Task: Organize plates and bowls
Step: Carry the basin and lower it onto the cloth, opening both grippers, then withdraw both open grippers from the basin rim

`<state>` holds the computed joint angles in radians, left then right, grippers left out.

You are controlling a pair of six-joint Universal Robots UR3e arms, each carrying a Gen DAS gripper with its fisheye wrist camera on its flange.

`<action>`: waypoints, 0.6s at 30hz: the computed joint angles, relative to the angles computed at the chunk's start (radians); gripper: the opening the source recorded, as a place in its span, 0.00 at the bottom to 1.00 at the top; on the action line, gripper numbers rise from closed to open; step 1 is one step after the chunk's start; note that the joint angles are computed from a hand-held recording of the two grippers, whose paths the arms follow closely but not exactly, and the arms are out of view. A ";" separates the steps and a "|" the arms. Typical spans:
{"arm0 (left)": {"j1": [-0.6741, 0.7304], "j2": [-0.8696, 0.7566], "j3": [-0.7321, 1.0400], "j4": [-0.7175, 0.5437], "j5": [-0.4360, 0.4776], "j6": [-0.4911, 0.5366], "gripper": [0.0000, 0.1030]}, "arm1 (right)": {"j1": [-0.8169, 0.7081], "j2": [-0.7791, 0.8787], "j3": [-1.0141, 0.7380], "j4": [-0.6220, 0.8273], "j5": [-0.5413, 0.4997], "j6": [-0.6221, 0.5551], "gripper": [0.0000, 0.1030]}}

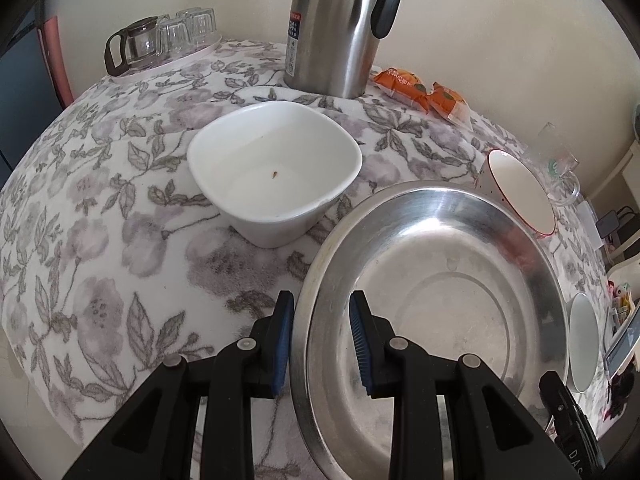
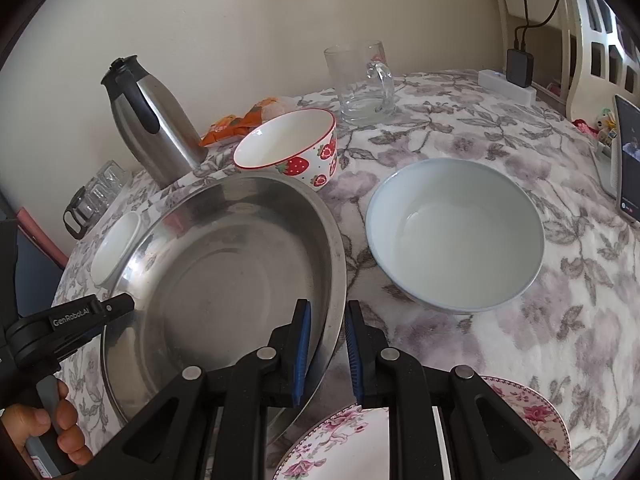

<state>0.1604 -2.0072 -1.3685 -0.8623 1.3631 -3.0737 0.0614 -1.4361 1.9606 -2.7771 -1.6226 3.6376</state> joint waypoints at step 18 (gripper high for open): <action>0.020 0.049 0.029 -0.071 0.023 -0.002 0.47 | -0.003 -0.038 -0.006 0.075 -0.007 0.010 0.24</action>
<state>0.1806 -1.9583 -1.3395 -0.9328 1.3858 -3.0753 0.0583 -1.4745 1.9547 -2.7017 -1.6299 3.6476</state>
